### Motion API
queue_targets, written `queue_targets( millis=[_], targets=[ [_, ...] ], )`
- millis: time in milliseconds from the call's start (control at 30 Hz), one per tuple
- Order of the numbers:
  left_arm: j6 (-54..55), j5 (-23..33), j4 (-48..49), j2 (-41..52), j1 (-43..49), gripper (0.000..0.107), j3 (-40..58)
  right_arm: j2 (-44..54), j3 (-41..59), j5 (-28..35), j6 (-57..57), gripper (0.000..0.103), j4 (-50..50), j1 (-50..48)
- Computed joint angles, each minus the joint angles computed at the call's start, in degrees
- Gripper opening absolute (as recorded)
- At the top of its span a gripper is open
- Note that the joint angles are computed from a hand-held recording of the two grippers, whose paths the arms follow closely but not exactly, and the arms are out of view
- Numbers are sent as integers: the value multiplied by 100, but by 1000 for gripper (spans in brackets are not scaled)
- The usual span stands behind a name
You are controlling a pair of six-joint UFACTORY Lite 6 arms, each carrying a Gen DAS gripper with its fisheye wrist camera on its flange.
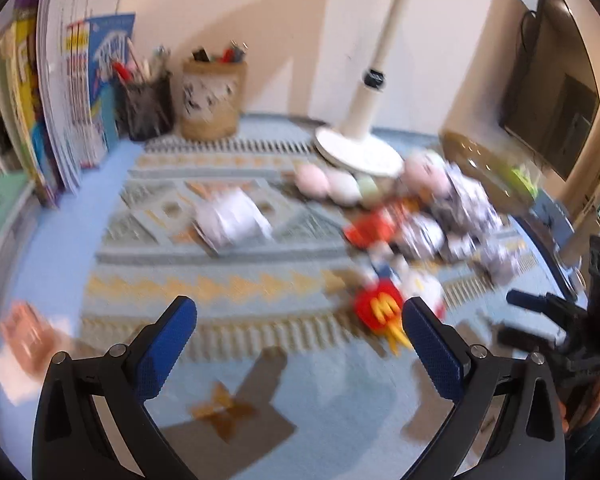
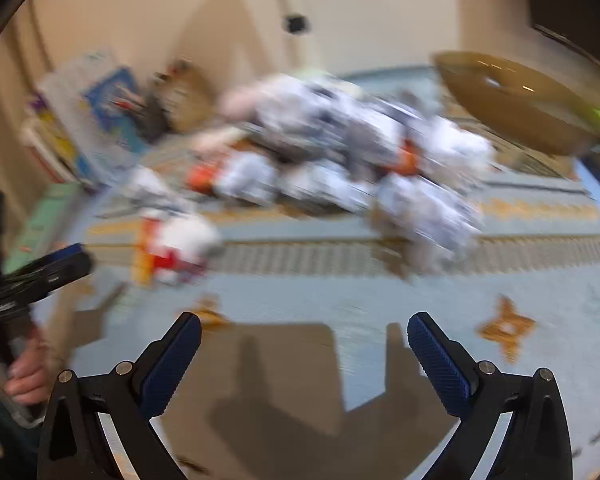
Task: Organize objects
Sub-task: 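Grasp a crumpled paper ball with the left tool while the right tool grasps the Hello Kitty plush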
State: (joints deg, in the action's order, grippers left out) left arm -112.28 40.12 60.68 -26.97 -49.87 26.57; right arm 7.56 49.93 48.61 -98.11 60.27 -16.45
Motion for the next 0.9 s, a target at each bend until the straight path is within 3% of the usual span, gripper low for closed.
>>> queue_targets(
  millis=[133,233,333,367,433,533,567,600,633,667,767,900],
  targets=[
    [1616,-1129,-468,794,2071,102,548,-251,-92,-323,263,103,317,1322],
    [1192,-1845,370,2006,2931,101,932,-19,-53,-986,103,103,874,2241],
    [-232,-2304,1881,2459,3170,101,844,-105,-546,-1874,-1208,103,2366,2810],
    [-355,-2300,2004,2548,3156,101,855,-65,-599,-2052,-1467,103,2666,2920],
    [-442,-1780,1863,2706,2832,101,964,-130,-735,-2227,-1979,103,3076,2936],
    [-463,-1239,1772,2918,2434,101,1149,131,-492,-2541,-1657,103,2825,3172],
    [-342,-1105,1651,2990,2376,96,1216,247,-344,-2702,-1263,102,2450,3260],
    [-307,-1060,1624,3020,2330,72,1233,366,-225,-2830,-1046,99,2267,3361],
    [-147,-1142,1529,3093,2380,62,1300,505,-88,-2868,-713,87,1929,3424],
    [-134,-1096,1523,3093,2368,62,1320,583,-5,-2863,-504,77,1704,3434],
    [-344,-529,1630,3023,2013,61,1284,675,84,-2533,-779,68,1900,3291],
    [-565,-142,1908,2959,1660,61,1242,399,-167,-2070,-1377,68,2356,2992]
  ],
)
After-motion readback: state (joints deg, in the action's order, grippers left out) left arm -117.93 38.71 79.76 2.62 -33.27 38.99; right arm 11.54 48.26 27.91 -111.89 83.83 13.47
